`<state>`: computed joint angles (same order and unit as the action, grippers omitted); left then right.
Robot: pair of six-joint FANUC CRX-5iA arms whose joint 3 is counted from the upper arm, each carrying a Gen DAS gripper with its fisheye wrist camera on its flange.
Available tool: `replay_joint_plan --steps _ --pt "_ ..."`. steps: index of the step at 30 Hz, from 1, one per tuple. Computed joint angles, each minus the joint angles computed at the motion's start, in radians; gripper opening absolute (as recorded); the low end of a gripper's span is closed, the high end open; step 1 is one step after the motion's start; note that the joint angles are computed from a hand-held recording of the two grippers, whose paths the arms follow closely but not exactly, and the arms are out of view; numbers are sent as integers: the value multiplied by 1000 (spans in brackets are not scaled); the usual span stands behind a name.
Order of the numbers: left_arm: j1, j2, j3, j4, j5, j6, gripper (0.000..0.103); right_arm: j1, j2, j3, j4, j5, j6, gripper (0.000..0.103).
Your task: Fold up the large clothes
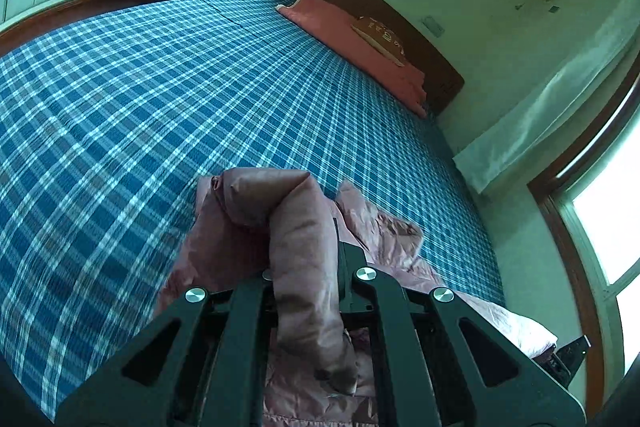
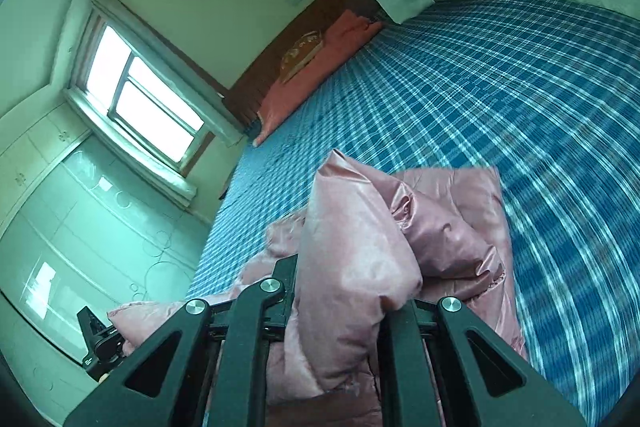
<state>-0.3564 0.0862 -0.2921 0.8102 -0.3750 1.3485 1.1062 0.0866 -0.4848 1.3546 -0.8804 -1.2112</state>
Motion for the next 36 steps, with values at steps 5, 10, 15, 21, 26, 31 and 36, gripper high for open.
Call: replay_joint_plan --steps 5,10,15,21,26,31,36 --pt "11 189 256 -329 -87 265 6 -161 56 11 -7 174 19 10" --pt "-13 331 459 -592 -169 445 8 -231 120 39 -49 250 80 13" --pt "-9 405 542 -586 -219 477 20 -263 124 39 -25 281 82 40" --pt "2 375 482 -383 -149 335 62 -237 91 31 35 219 54 64" --pt "-3 315 434 -386 -99 306 68 -182 80 57 5 116 120 67" --pt "-7 259 380 -476 -76 289 68 -140 133 148 -137 94 314 67" --pt "-31 302 446 -602 -169 300 68 -138 266 343 -356 80 662 67"
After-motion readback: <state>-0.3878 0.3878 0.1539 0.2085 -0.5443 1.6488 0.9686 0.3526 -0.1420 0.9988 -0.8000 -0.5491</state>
